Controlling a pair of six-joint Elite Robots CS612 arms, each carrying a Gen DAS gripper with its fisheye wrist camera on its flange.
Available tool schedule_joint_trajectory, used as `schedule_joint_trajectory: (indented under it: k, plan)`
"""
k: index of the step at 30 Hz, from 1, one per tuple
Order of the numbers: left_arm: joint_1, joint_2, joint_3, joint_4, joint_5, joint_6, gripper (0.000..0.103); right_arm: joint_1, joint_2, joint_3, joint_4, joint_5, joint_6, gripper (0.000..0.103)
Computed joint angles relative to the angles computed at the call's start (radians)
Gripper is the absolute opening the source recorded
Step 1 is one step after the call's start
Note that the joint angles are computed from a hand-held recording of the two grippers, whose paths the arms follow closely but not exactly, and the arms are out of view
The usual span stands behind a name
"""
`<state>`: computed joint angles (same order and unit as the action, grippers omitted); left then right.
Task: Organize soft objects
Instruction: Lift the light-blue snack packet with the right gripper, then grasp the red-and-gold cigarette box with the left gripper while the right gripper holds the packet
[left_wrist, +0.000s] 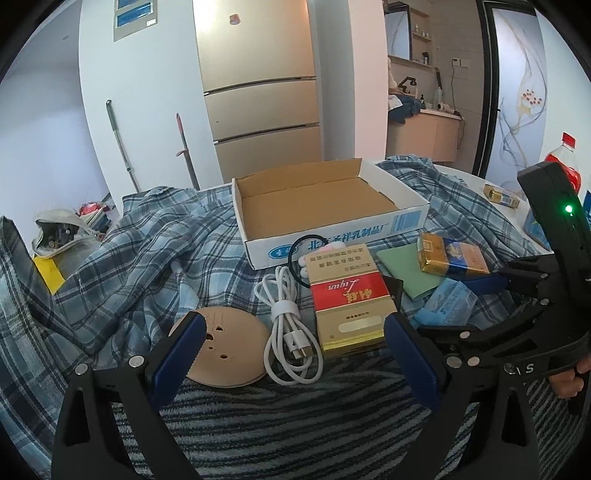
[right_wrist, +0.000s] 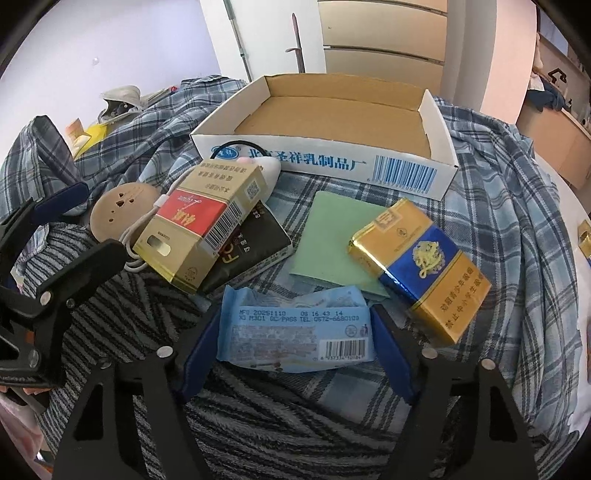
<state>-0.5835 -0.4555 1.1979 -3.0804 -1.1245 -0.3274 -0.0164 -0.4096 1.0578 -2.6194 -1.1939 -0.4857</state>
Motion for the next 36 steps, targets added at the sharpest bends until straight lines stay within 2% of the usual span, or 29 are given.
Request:
schedule_joint_trajectory:
  k: [7, 10, 12, 17, 19, 26, 28, 32, 36]
  plan:
    - [-0.003, -0.008, -0.004, 0.023, -0.033, 0.035, 0.097, -0.022, -0.025, 0.082, -0.229, 0.073, 0.067, 0.073]
    - [-0.01, -0.006, -0.016, 0.024, -0.017, 0.047, 0.094, -0.027, -0.029, 0.109, -0.348, 0.079, 0.116, 0.073]
    - [-0.014, -0.001, -0.027, 0.009, 0.001, 0.053, 0.094, -0.029, -0.03, 0.126, -0.443, 0.064, 0.165, 0.073]
    - [-0.003, 0.017, -0.085, 0.044, -0.035, 0.035, 0.094, -0.028, -0.022, 0.161, -0.741, -0.053, 0.294, 0.073]
    - [0.002, 0.029, -0.114, 0.07, -0.049, 0.027, 0.094, -0.028, -0.017, 0.165, -0.812, -0.077, 0.316, 0.073]
    - [0.015, 0.061, -0.166, 0.15, -0.101, 0.002, 0.091, -0.023, -0.011, 0.188, -0.975, -0.089, 0.311, 0.073]
    - [0.023, 0.069, -0.181, 0.178, -0.151, -0.007, 0.086, -0.023, -0.01, 0.2, -1.025, -0.09, 0.303, 0.073]
    - [0.033, 0.074, -0.185, 0.175, -0.211, -0.02, 0.085, -0.023, -0.002, 0.215, -1.146, -0.083, 0.302, 0.073]
    - [0.033, 0.077, -0.188, 0.179, -0.235, 0.004, 0.085, -0.024, 0.005, 0.215, -1.203, -0.071, 0.312, 0.073]
